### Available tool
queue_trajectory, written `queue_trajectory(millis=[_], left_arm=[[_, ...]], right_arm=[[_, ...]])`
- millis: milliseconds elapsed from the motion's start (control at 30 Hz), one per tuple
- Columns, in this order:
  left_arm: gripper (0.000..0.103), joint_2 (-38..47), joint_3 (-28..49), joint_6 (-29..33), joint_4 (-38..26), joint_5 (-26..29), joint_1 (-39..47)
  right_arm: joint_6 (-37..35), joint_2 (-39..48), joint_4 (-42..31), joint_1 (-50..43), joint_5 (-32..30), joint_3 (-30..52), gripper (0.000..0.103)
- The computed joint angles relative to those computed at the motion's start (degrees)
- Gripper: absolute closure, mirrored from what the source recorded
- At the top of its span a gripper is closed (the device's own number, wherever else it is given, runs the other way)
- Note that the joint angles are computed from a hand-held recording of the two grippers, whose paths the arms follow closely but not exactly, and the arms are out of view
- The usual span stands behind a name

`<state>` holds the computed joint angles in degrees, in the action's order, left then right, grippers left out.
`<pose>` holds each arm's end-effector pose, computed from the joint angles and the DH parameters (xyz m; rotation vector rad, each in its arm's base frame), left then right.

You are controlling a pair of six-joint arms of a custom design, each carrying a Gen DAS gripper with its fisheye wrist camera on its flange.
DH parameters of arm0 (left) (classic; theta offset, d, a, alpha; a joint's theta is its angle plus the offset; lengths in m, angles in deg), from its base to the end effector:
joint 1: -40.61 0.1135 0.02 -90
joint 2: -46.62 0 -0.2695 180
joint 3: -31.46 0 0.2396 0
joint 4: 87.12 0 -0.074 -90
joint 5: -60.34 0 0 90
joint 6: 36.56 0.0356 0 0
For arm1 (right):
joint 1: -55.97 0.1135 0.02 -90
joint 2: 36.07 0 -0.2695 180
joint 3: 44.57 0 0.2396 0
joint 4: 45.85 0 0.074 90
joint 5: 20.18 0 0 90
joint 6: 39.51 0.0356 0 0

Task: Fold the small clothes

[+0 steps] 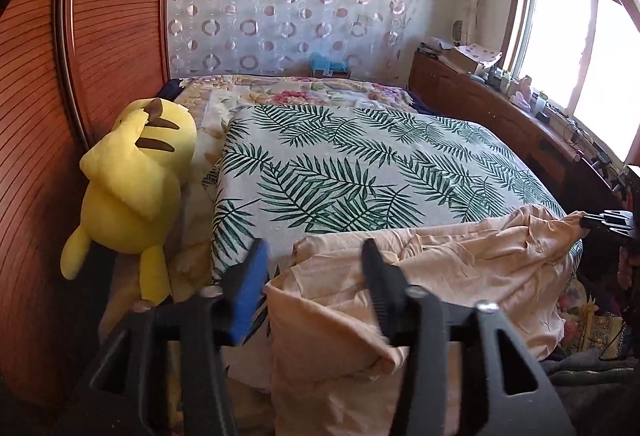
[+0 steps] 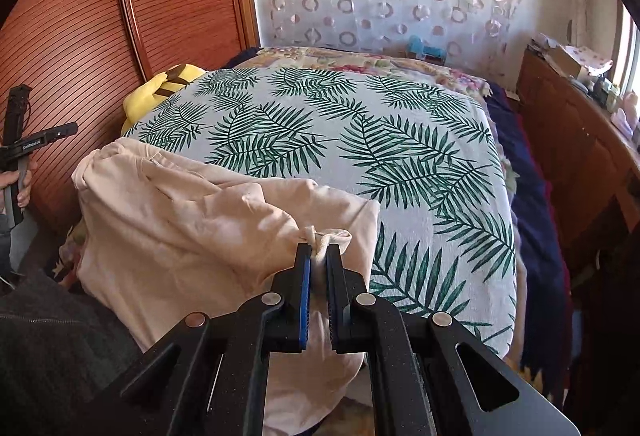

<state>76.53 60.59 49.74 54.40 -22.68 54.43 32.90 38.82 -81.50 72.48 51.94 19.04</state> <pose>0.1085 0.0222 0.1754 -0.2783 2.2330 -0.0426 0.2446 0.0839 0.2480 -0.8336 2.2174 0.3631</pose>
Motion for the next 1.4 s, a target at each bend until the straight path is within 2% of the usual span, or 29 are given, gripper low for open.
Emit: queue_trajectory(millis=[33,167,333,400,633,767,900,1067,1200,1400], left_arm=[[0.028,1.4,-0.5,-0.2,2.4,-0.3,-0.4],[0.028,11.0,-0.9,0.3,11.2,0.9,0.8],[0.028,22.8,0.5,0.7,19.0,1.0,1.4],[0.028,26.0,1.3,1.1,20.8,0.0,0.7],[0.028,34.5,3.5,2.8,24.8,-1.6,-0.4],[0.028,38.2,3.7,3.9,26.3,-0.8,-0.4],[0.029,40.2,2.9,5.1,27.7,0.4,0.4],[0.045,44.3,2.7,5.4,29.1,2.9,2.1],[0.045,48.1,1.9,5.0,31.8,4.2,3.0],[0.047,47.9,0.9,4.5,33.2,3.4,1.8]], right_arm=[[-0.2,-0.2,0.0,0.2,0.3,-0.1,0.096],[-0.1,0.4,2.4,0.8,1.3,-1.6,0.091],[-0.6,0.2,3.4,-0.3,1.6,-1.4,0.074],[-0.7,0.7,4.2,-0.1,2.7,-1.1,0.065],[-0.9,8.6,8.7,1.6,5.7,2.2,0.058],[0.4,14.7,10.6,1.8,6.0,5.0,0.048],[1.1,19.9,10.0,1.2,6.1,8.5,0.047],[2.6,23.2,8.8,0.8,5.2,10.6,0.047],[2.8,24.3,7.9,0.7,4.3,11.4,0.047],[3.4,26.3,8.5,1.5,5.0,12.1,0.046]])
